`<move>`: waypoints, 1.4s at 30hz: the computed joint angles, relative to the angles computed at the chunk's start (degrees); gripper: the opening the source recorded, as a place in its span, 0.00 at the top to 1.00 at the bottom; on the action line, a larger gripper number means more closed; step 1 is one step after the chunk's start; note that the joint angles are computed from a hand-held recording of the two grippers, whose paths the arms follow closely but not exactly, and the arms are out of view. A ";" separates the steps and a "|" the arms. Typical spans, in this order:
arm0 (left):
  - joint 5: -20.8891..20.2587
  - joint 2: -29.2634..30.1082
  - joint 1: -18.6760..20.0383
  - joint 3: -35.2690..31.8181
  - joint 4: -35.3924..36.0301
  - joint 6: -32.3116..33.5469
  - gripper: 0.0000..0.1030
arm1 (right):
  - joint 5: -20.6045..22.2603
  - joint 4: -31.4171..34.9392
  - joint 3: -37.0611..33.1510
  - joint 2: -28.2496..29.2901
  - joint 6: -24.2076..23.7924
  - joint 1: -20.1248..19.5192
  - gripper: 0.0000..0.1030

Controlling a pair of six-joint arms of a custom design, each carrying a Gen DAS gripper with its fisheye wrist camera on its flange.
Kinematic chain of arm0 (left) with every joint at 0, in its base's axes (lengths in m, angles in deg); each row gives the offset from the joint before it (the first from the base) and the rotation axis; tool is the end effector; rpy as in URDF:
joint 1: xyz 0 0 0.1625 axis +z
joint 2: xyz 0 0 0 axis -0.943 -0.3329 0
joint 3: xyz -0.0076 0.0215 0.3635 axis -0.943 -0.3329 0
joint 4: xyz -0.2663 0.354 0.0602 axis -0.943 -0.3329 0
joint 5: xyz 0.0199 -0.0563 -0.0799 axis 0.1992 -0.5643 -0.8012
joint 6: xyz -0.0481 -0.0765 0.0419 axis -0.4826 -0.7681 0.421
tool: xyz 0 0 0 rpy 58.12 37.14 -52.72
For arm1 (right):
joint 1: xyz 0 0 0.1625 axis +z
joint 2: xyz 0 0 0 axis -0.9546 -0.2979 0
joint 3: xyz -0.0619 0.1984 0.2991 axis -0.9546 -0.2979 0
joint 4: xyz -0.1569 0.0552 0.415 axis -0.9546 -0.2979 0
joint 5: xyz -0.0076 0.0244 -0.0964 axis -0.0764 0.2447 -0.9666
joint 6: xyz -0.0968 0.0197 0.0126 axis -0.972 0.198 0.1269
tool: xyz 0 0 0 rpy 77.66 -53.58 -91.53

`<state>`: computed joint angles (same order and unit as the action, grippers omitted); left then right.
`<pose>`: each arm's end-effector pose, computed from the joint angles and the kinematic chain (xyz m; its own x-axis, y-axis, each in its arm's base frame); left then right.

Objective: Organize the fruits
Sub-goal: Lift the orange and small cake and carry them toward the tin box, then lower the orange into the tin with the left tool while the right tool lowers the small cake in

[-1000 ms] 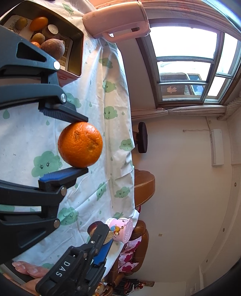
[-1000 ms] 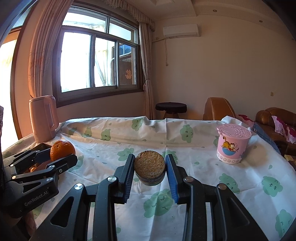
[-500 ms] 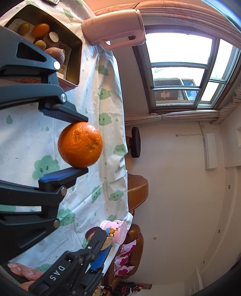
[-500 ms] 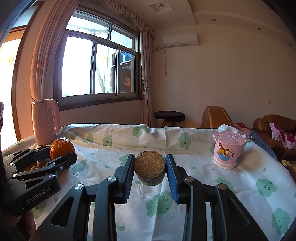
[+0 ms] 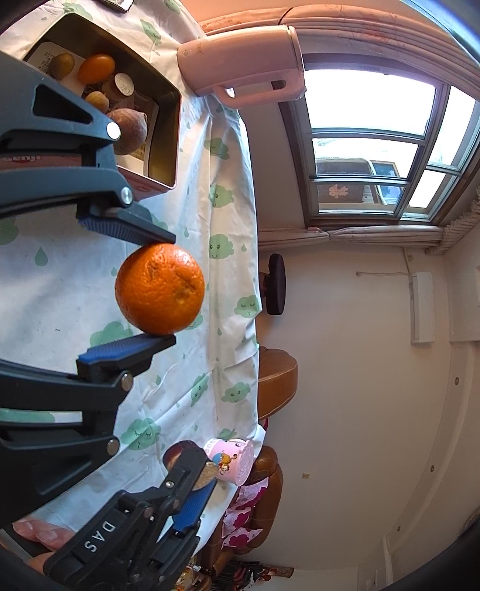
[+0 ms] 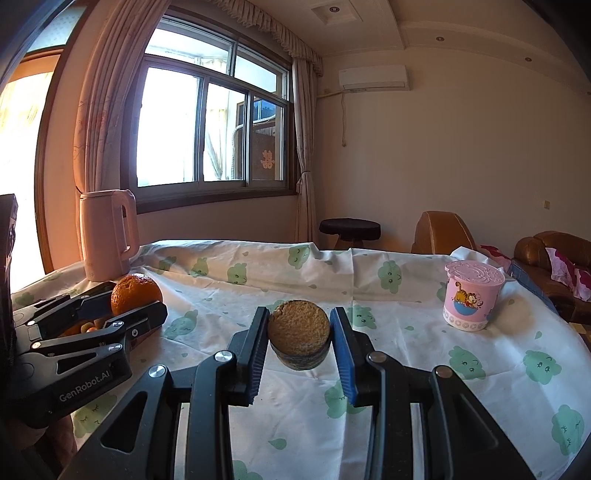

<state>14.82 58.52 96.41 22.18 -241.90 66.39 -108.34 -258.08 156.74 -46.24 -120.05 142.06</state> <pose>-0.4081 -0.4418 -0.0588 -0.7002 0.2135 -0.6813 0.7030 0.3726 -0.6058 0.0006 -0.4327 0.3466 -0.6786 -0.1227 0.7242 -0.7200 0.3058 -0.6229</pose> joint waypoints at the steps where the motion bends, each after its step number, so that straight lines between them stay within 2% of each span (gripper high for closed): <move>1: 0.09 -0.31 -0.01 0.43 -0.12 -0.11 0.53 | -0.12 0.13 0.09 0.07 -0.02 0.22 0.65; 16: 2.91 -6.05 -0.88 7.61 -2.55 -1.45 0.53 | -1.04 2.25 1.57 1.16 -1.41 5.72 0.65; 30: 7.07 -11.42 -0.42 13.62 -2.52 -4.59 0.53 | -3.38 2.80 0.97 5.85 -1.81 11.67 0.65; 42: 10.07 -14.66 0.09 16.99 -2.33 -6.39 0.53 | -4.67 2.56 0.11 9.54 -2.62 15.20 0.65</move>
